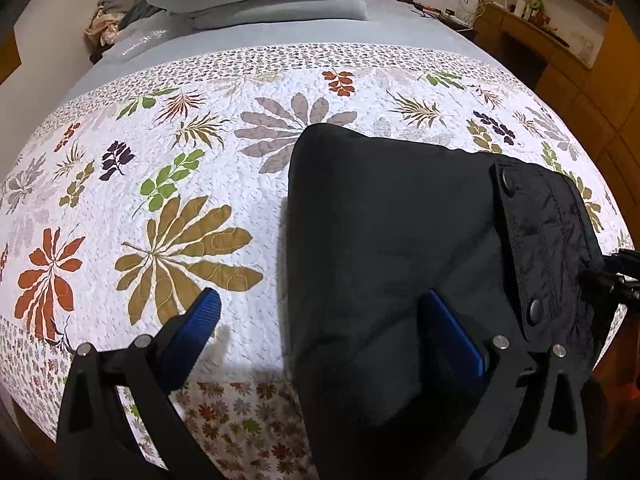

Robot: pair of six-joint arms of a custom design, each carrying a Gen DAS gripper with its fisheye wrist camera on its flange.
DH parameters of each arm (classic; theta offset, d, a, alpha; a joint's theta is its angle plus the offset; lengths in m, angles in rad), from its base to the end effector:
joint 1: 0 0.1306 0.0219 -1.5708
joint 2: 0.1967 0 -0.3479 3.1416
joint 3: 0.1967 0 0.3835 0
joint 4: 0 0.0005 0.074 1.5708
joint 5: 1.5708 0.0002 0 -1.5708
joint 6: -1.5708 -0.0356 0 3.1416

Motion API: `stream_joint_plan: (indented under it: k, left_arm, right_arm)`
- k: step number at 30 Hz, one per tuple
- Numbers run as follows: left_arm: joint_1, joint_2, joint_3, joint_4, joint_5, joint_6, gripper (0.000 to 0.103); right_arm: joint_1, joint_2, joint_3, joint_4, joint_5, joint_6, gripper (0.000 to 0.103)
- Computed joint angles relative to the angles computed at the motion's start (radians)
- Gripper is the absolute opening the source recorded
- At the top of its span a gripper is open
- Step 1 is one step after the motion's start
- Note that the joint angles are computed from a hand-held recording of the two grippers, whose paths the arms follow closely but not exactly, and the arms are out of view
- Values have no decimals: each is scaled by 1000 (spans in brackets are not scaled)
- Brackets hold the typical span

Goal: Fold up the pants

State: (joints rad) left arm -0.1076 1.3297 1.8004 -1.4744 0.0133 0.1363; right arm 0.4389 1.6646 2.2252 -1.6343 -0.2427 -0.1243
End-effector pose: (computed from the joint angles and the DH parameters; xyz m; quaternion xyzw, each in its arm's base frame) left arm 0.4045 -0.0447 0.5595 -0.0119 0.9600 -0.0404 0.2769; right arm 0.4473 0.2189 0.5723 -0.1801 0.9456 0.1806 0.2020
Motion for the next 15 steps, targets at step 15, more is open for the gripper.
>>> stream_joint_plan:
  k: [15]
  left_arm:
    - [-5,-1,-6,-1,12,-9,101]
  right_arm:
    - [-9,-21,13,-8,85,-5,68]
